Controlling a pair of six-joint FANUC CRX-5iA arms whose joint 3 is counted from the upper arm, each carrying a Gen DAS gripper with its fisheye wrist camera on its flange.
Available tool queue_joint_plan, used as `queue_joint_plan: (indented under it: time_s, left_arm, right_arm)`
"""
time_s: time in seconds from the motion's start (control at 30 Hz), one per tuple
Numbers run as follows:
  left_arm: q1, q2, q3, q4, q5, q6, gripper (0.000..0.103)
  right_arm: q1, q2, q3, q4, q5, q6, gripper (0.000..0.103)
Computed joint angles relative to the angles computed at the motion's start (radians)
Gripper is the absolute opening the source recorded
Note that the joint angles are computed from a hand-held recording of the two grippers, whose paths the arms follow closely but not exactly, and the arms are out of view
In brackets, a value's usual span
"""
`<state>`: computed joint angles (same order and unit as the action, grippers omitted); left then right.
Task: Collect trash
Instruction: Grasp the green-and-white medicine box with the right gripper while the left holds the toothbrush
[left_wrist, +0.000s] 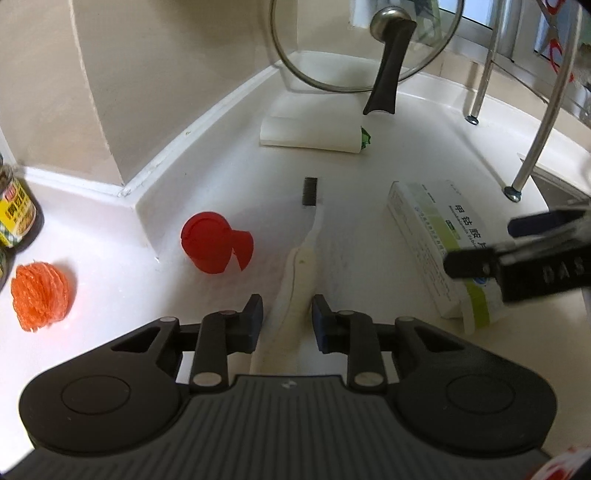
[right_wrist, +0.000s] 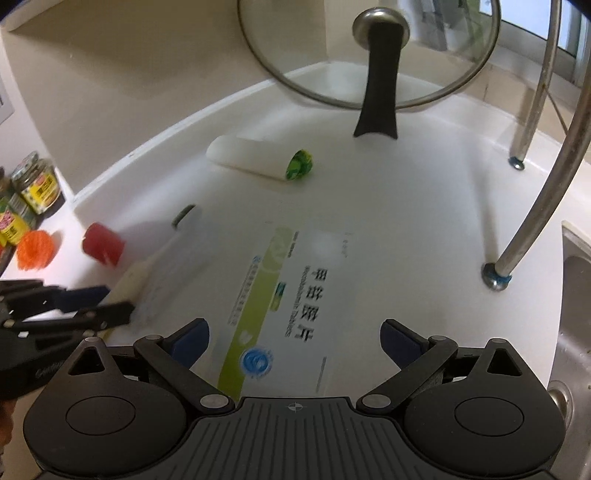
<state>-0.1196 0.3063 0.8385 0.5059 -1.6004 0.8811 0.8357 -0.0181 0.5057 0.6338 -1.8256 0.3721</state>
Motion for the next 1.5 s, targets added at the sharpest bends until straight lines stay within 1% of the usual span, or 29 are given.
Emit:
queue_joint_plan:
  time_s: [0.1, 0.23, 0.37, 0.57, 0.63, 0.67, 0.7, 0.77, 0.87, 0.97, 1.1, 1.27, 1.5]
  left_arm:
    - [0.013, -0.008, -0.024, 0.033, 0.007, 0.001, 0.019]
    - [0.034, -0.043, -0.075, 0.060, 0.035, -0.020, 0.019]
    - [0.053, -0.056, -0.086, 0.070, 0.025, -0.020, 0.019]
    - [0.082, -0.090, -0.118, 0.080, 0.029, -0.007, 0.019]
    - [0.088, -0.096, -0.125, 0.082, 0.030, 0.001, 0.019]
    - [0.091, -0.098, -0.128, 0.082, 0.031, 0.003, 0.019]
    - [0.094, -0.102, -0.132, 0.082, 0.031, 0.001, 0.019]
    - [0.097, -0.104, -0.132, 0.081, 0.030, 0.000, 0.019]
    - [0.100, -0.111, -0.140, 0.081, 0.033, -0.002, 0.019]
    - [0.105, -0.118, -0.150, 0.083, 0.034, -0.005, 0.019]
    - [0.113, -0.129, -0.165, 0.091, 0.032, -0.008, 0.019]
    - [0.130, -0.151, -0.195, 0.120, 0.029, -0.027, 0.019]
    - [0.175, -0.191, -0.240, 0.176, 0.011, -0.074, 0.019]
  right_arm:
    - [-0.013, 0.004, -0.006, -0.002, 0.002, 0.001, 0.099]
    - [-0.019, 0.008, -0.009, -0.010, 0.004, 0.009, 0.099]
    - [-0.019, 0.012, -0.006, -0.014, 0.001, 0.023, 0.098]
    - [-0.016, 0.019, -0.008, -0.015, -0.009, 0.042, 0.097]
    - [-0.014, 0.021, -0.009, -0.015, -0.008, 0.046, 0.091]
    - [-0.015, 0.023, -0.006, -0.019, -0.009, 0.046, 0.086]
    - [-0.014, 0.026, -0.004, -0.018, -0.011, 0.046, 0.082]
    - [-0.009, 0.025, -0.009, -0.008, -0.008, 0.051, 0.078]
    - [-0.004, 0.019, -0.019, -0.001, -0.004, 0.048, 0.076]
    - [0.010, -0.011, -0.058, 0.005, 0.021, 0.026, 0.075]
    - [0.037, -0.055, -0.102, 0.015, 0.049, -0.033, 0.074]
    - [0.096, -0.078, -0.123, 0.061, 0.045, -0.074, 0.074]
    - [0.232, -0.079, -0.106, 0.143, -0.005, -0.135, 0.074]
